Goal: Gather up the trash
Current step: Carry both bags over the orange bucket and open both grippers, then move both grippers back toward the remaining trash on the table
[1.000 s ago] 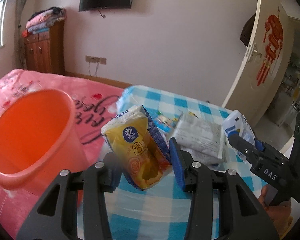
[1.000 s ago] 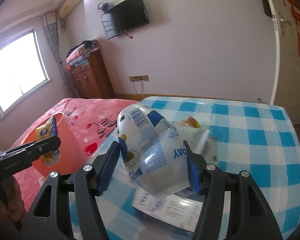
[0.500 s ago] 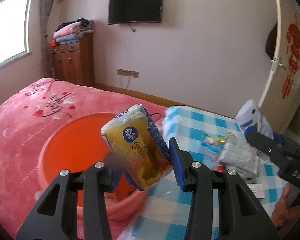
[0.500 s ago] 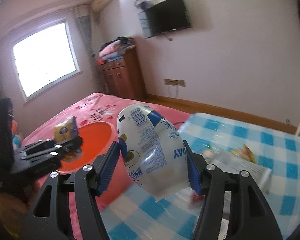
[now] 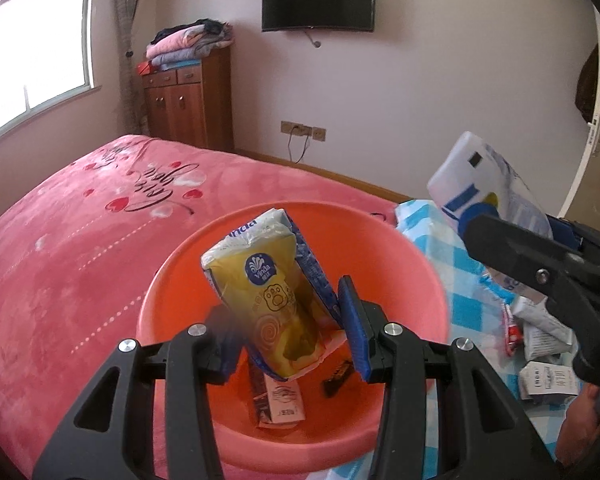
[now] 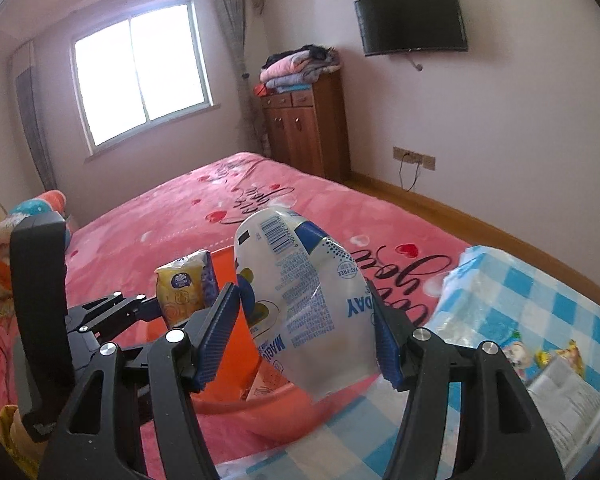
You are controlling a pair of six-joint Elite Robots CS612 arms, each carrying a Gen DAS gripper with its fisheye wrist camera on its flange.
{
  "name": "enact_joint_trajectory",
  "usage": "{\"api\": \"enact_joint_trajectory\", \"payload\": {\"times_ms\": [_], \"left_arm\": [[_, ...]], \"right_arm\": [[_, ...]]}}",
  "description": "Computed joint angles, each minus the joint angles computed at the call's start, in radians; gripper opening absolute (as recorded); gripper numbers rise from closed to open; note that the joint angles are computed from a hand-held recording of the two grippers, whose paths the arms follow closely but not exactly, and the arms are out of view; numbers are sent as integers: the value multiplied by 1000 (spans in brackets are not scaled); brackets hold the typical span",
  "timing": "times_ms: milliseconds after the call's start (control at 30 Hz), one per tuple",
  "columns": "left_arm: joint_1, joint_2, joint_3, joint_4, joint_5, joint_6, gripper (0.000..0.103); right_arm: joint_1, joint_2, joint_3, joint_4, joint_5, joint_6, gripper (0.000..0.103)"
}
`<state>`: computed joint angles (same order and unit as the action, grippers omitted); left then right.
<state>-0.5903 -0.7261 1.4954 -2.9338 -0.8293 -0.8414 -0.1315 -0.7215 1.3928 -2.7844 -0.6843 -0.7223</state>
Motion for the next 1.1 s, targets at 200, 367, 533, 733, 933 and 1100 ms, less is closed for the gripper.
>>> {"api": "enact_joint_trajectory", "payload": {"times_ms": [200,367,533,733,933,1100], "left_arm": [[8,3,1,42,11,-35,62],[4,5,1,64,40,-57,77],[-7,5,-1,78,65,-63,84],[-21,11,-20,84,81,-35,84],[-42,27,-57,72,83,27,85],[-59,46,-95,58,82,83,85]], "right_arm": [[21,8,-8,41,-28,-31,68],[13,10,9,-33,-19,15,88],[-5,12,20,-102,-9,74,91],[-35,12,47,-233,-31,154,93],[-70,18,65,-310,-47,206,93],[-99,24,78,-357,-57,236,93]]}}
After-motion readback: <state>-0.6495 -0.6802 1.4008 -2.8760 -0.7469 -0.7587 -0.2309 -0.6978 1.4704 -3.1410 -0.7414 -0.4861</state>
